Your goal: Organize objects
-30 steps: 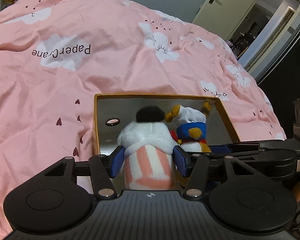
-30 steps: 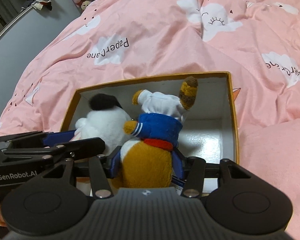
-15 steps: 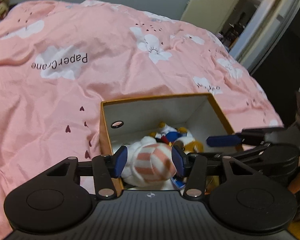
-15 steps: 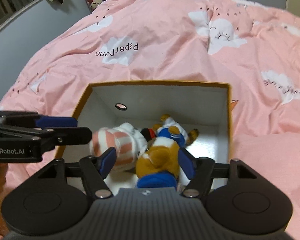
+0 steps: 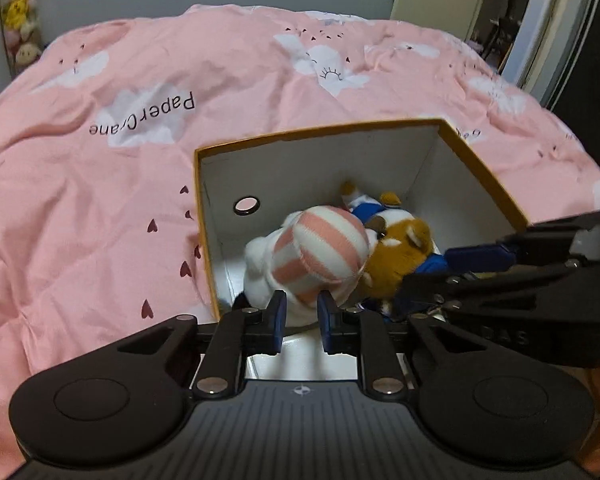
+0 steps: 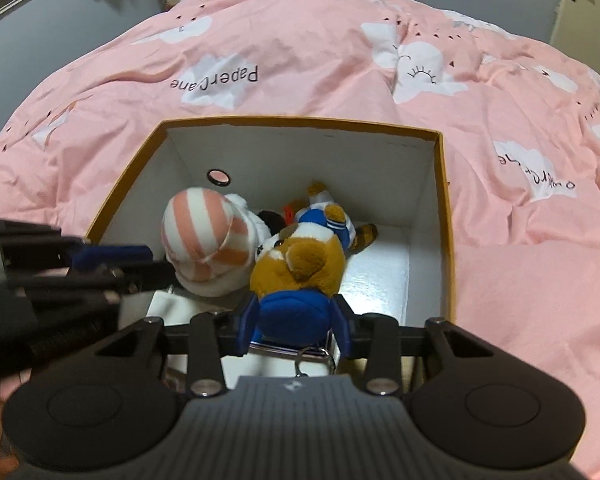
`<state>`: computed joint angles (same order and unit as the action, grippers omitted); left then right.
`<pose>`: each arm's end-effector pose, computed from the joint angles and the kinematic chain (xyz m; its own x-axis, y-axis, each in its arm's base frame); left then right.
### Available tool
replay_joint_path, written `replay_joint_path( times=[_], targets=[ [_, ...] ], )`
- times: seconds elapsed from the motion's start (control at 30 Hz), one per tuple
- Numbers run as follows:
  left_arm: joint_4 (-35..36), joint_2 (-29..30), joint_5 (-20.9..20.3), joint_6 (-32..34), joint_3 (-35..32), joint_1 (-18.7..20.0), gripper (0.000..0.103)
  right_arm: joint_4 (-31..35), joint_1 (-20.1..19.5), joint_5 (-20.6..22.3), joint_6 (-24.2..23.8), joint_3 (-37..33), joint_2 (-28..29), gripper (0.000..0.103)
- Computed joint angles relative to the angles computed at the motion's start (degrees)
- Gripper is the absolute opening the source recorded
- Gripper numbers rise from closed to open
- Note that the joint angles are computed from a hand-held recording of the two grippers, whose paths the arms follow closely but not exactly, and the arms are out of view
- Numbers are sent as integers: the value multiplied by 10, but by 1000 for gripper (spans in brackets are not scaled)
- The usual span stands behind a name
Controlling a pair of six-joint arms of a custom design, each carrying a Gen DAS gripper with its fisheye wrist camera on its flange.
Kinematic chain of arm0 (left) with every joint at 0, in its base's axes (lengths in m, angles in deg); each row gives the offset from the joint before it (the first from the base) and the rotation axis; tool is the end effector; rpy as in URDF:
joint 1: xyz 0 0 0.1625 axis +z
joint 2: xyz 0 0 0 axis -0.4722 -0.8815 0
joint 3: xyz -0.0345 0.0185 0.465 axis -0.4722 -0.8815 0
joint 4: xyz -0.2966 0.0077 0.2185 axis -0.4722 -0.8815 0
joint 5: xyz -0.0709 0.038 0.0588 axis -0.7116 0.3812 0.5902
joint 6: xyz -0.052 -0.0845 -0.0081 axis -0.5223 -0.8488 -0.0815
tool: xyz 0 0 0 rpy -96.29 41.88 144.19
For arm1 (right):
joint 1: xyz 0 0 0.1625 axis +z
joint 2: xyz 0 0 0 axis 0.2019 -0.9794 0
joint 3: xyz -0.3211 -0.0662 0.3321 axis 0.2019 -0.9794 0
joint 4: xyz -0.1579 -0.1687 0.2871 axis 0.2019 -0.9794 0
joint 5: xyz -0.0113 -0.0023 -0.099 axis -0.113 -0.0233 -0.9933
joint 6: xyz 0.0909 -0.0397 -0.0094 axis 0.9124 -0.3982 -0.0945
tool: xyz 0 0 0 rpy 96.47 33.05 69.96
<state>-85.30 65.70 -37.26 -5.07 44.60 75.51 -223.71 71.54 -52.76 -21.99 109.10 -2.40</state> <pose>-0.2984 -0.6277 -0.0536 -0.7638 0.1361 -0.6309 0.4649 0.7941 -0.3916 0.0228 -0.6774 0.2210 -0.6549 -0.4711 0.5909 -0.6619 0.7349 -0.1477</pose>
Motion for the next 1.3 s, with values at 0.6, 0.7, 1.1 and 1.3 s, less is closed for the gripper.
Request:
replay_joint_path(
  times=[0.6,0.7,1.1,1.3],
  targets=[
    [-252,2,50,60,79,-38,42,-233,8,47,-28,134,-37,57],
    [-287,3,73,92,88,-54,43,-282,5,67,-19,170,-52,61],
    [-358,-20,112,147,158,-112,45,-413,-8,99,38,290,-99,76],
    [-342,-51,123,117,224,-139,57,-434,-13,104,44,345,-126,79]
  ],
)
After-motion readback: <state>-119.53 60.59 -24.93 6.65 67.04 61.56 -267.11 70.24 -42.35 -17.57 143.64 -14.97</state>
